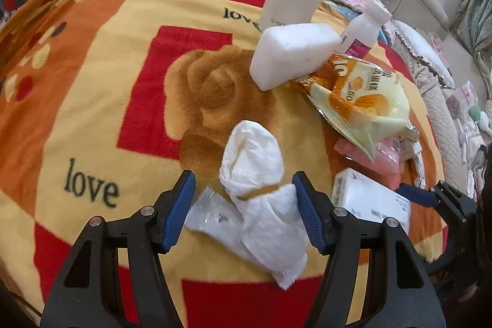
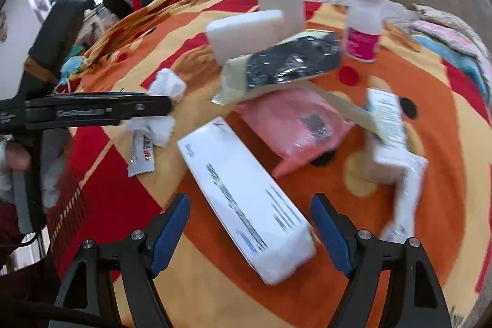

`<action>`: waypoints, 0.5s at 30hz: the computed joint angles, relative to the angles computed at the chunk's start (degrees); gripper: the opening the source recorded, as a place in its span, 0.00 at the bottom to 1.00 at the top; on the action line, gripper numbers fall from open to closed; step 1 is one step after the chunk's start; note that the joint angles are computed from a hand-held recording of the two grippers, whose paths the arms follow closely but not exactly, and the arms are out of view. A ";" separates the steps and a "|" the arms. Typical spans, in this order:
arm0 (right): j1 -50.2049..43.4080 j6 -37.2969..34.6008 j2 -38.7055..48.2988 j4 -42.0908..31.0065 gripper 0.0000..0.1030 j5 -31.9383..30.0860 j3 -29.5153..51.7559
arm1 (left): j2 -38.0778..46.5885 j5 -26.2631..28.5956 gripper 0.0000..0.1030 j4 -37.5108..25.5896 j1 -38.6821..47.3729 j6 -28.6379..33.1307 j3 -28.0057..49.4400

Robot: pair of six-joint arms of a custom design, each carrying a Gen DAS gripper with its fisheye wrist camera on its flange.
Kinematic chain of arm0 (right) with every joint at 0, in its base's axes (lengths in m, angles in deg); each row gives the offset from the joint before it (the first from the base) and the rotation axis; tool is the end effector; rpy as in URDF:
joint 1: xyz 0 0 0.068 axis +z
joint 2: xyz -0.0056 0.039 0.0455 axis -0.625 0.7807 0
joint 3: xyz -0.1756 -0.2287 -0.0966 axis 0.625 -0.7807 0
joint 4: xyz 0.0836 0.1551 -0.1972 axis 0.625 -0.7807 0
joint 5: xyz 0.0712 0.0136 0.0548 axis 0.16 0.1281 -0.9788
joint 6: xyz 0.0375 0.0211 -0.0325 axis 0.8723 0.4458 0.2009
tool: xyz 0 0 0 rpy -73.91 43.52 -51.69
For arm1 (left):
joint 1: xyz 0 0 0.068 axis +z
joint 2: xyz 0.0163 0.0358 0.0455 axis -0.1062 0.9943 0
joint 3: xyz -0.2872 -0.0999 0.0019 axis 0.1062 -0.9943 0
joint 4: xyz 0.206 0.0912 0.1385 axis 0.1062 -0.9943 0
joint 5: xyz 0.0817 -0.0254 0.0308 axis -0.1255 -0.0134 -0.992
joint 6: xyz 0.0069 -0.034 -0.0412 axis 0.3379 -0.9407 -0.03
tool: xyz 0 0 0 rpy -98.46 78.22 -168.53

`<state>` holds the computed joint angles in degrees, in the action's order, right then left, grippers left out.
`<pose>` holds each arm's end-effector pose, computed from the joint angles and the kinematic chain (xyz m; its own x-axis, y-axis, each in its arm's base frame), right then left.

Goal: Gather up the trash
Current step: 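Grasp the crumpled white tissue with the left tool while the right tool grasps the white Lexapro box, then carry the tissue and Lexapro box over the black bin and open both tools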

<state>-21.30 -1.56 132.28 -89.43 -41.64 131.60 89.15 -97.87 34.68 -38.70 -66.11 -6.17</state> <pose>0.2981 0.1122 0.0841 -0.3404 -0.7921 -0.5066 -0.9401 0.2964 0.1683 0.1551 -0.0838 0.0840 -0.6201 -0.6449 -0.4467 -0.6099 0.7545 -0.2426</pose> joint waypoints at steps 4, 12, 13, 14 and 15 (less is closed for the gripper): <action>1.51 2.88 -0.18 5.04 0.60 0.79 -2.60 | 1.79 0.32 0.58 4.90 1.15 2.31 -0.48; -6.44 2.75 -6.72 1.70 0.53 0.57 -7.50 | -0.95 0.64 0.27 3.74 -2.85 1.09 0.80; -7.70 2.22 -7.16 0.52 0.53 0.86 -7.58 | -1.03 0.04 0.27 2.86 -4.20 0.56 1.56; -9.42 1.56 -7.52 -0.39 0.53 1.53 -7.90 | -1.15 -0.45 0.27 1.74 -5.52 -0.07 2.31; -10.44 1.27 -7.67 -0.15 0.53 2.22 -8.55 | -0.90 -1.06 0.27 0.82 -7.04 -0.76 3.18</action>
